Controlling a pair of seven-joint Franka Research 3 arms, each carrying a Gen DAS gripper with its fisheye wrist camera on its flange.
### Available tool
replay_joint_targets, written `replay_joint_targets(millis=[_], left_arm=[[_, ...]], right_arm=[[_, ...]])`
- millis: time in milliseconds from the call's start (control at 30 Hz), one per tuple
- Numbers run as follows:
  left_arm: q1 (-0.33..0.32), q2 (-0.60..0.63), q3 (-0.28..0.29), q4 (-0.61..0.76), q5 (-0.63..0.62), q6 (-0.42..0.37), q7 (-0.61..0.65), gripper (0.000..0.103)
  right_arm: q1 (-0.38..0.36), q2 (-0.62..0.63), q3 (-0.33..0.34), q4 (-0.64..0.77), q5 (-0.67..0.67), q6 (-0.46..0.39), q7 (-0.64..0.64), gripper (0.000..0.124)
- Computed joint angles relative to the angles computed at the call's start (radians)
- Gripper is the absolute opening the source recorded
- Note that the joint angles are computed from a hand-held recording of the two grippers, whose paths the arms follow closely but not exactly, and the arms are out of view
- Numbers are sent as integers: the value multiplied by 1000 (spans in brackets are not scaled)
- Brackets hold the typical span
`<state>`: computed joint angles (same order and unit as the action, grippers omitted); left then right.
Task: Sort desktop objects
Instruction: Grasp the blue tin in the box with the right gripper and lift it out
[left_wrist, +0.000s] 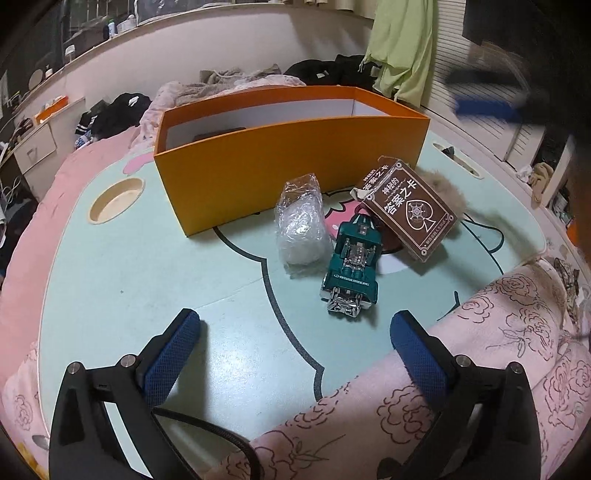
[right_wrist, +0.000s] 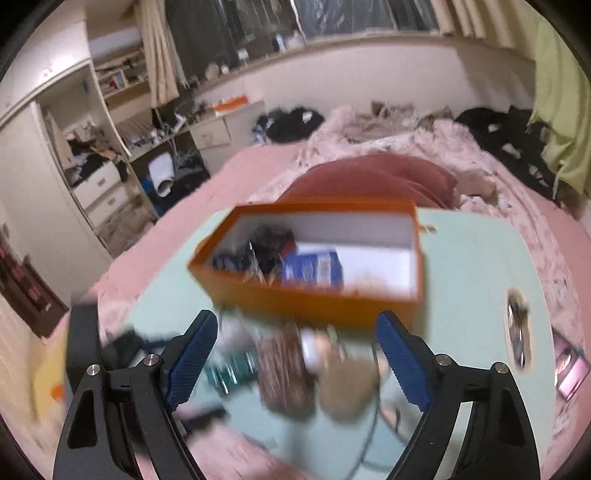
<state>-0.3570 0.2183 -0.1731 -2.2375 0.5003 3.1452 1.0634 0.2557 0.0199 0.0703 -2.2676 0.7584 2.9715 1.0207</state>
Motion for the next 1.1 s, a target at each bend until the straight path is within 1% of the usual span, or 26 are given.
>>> replay_joint_targets(millis=[33, 67, 100, 133, 167, 200, 233, 267, 333, 433, 467, 533, 567, 633, 700, 767, 833, 900, 967, 1033, 1067, 1100], left_arm=[[6, -2, -6, -2, 0, 1, 0, 102], [8, -6, -10, -4, -11, -1, 9, 102], [-18, 9, 21, -2, 17, 15, -18, 102], [-23, 11, 25, 0, 19, 18, -21, 102], [-34, 17, 38, 1, 27, 26, -31, 102], [-40, 21, 45, 2, 32, 32, -36, 102], [-42, 20, 48, 0, 34, 36, -39, 102], [-49, 28, 64, -6, 43, 53, -43, 102], [-36, 38, 60, -9, 37, 73, -30, 102], [-30, 43, 60, -17, 20, 95, -12, 102], [-33, 43, 63, -19, 14, 98, -6, 102], [-42, 43, 71, -21, 2, 99, 3, 102], [-44, 43, 72, -21, -3, 99, 8, 102], [-33, 46, 61, -21, -16, 100, 20, 102], [-22, 51, 51, -21, -27, 108, 33, 102], [-43, 47, 70, -25, -34, 108, 37, 102], [-43, 48, 69, -24, -42, 109, 45, 102], [-47, 49, 73, -24, -49, 110, 51, 102], [-53, 49, 78, -23, -55, 109, 55, 102], [-53, 51, 78, -21, -60, 109, 60, 102], [-56, 52, 80, -22, -62, 110, 61, 102], [-56, 54, 80, -19, -64, 110, 63, 102]], right_arm=[[28, 63, -54, 87, -175, -79, 156, 86], [30, 106, -75, 158, -348, -154, 308, 83], [13, 180, -62, 246, -469, -196, 401, 81], [18, 228, -71, 326, -520, -293, 441, 77], [24, 295, -78, 413, -583, -362, 487, 72], [31, 337, -89, 476, -617, -428, 509, 70], [33, 362, -91, 505, -643, -463, 519, 69], [31, 393, -88, 550, -662, -510, 516, 69], [41, 451, -91, 638, -708, -604, 522, 69], [55, 496, -100, 699, -758, -658, 542, 69], [47, 507, -92, 711, -752, -662, 530, 70], [65, 539, -108, 740, -785, -699, 561, 68], [64, 536, -109, 722, -784, -676, 576, 67], [52, 524, -99, 692, -775, -628, 562, 66], [47, 510, -99, 665, -768, -598, 565, 66], [35, 490, -95, 632, -752, -563, 561, 65], [13, 447, -85, 573, -716, -482, 546, 65], [-3, 384, -73, 495, -676, -390, 531, 65], [-29, 287, -54, 396, -621, -285, 484, 65], [-44, 194, -41, 303, -578, -211, 432, 66], [-51, 127, -35, 233, -553, -168, 401, 66], [-46, 71, -42, 174, -562, -152, 406, 66]])
